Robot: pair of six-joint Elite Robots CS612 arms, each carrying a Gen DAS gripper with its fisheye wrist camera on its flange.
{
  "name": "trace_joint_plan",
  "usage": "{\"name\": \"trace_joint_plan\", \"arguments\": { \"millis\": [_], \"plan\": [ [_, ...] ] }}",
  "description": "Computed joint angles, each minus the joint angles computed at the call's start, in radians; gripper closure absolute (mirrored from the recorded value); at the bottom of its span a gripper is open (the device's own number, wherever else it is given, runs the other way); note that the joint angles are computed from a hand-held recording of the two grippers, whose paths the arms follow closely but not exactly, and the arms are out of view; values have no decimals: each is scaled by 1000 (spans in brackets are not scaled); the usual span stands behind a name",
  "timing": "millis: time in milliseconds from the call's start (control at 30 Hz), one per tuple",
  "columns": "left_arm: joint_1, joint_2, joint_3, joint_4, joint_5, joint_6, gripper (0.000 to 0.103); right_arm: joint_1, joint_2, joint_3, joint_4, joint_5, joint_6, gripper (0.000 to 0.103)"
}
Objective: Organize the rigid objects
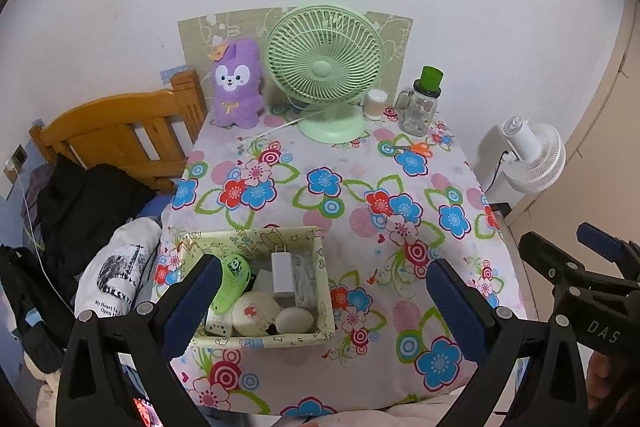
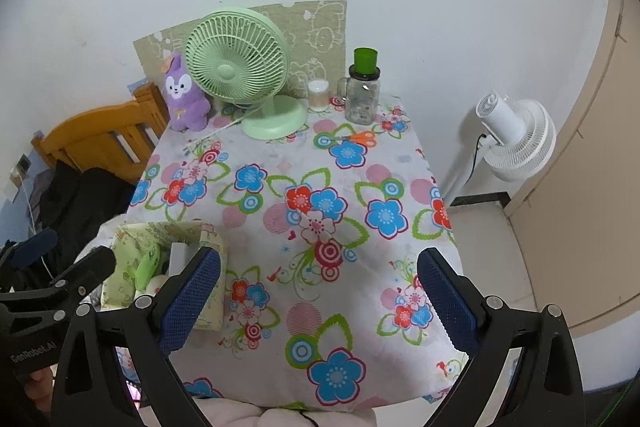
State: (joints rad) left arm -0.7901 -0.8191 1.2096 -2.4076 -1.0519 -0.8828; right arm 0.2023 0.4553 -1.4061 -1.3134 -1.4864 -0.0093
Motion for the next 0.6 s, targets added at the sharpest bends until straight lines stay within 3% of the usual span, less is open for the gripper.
{"name": "trace_joint_plan", "arguments": {
  "millis": [600],
  "plan": [
    [3, -1, 0, -7, 14, -5, 0, 2, -7, 12, 3, -11, 0, 3]
  ]
}}
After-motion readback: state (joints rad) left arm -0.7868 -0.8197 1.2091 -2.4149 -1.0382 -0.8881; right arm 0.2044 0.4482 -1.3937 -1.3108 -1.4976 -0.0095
